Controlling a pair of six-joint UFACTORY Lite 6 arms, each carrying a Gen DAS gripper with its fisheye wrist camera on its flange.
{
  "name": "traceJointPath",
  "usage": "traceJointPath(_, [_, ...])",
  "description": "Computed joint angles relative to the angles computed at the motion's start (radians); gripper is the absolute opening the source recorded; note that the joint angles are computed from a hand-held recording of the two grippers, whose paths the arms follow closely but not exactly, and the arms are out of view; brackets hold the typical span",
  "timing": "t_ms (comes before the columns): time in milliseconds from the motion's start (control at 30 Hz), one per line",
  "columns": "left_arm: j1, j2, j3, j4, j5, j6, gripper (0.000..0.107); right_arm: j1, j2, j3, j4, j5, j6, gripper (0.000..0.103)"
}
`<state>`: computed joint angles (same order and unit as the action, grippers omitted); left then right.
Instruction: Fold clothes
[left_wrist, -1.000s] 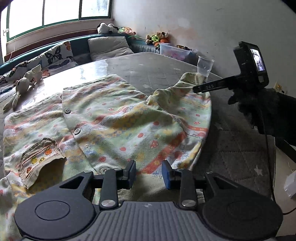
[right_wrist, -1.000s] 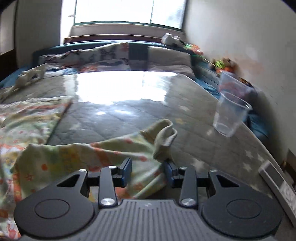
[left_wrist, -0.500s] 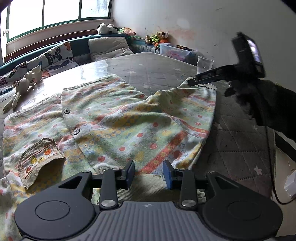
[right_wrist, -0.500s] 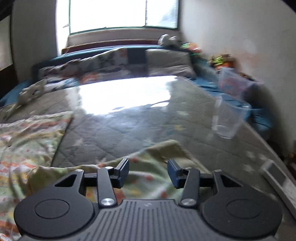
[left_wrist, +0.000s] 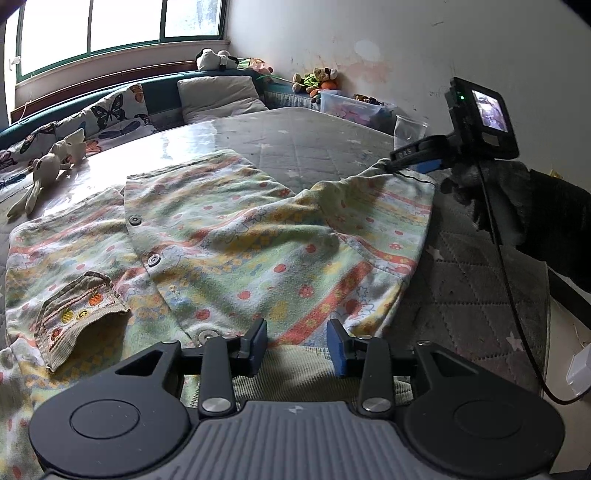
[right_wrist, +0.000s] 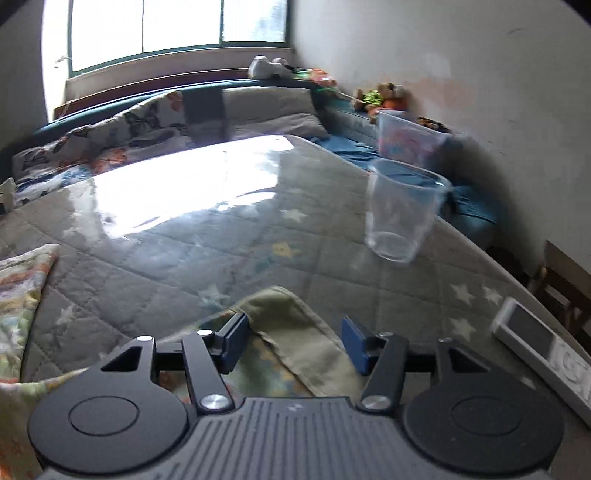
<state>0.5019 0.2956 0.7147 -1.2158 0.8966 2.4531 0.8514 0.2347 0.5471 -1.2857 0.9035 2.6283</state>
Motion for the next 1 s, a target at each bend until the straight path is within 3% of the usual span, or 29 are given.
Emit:
traceJointPath(133, [-0.004,-0.008,0.000,0.004,0.002,-0.006,0.040,0.058,-0.006,-0.021,0.071,0.045,-0.029,0.059])
traceJointPath(300, [-0.020,-0.088,-0.016,0.020,0.038,-0.019,0.040,0.057,-0.119,-0.044,0.022,0.031,-0.083,0.056])
traceJointPath(367, [-0.038,-0.131,-0.022,0.030,0.084,-0.034,0.040,0.037,-0.152,-0.019,-0.036,0.004,-0.133,0.054])
traceJointPath(467, [-0.112,-0.171,-0.041,0.024,0.111,-0.042,0.040,-0.029,-0.172,0.040,-0.176,-0.130,-0.198,0.048])
traceJointPath(567, [-0.227,-0.153,-0.059,-0.018,0.048,-0.043,0.040,-0.096,-0.103,0.154,-0.306,-0.262,-0.224,0.041])
traceJointPath(767, [-0.331,-0.054,-0.046,-0.058,-0.039,-0.051,0.033,-0.212,0.119,0.415,-0.529,-0.472,-0.205,0.039])
traceJointPath(900, [-0.320,-0.024,-0.029,-0.030,-0.021,-0.049,0.026,-0.249,0.278,0.604,-0.477,-0.551,-0.333,0.038])
traceJointPath(1000, [-0.320,-0.011,-0.012,-0.004,-0.008,-0.072,0.024,-0.261,0.381,0.721,-0.398,-0.572,-0.441,0.023])
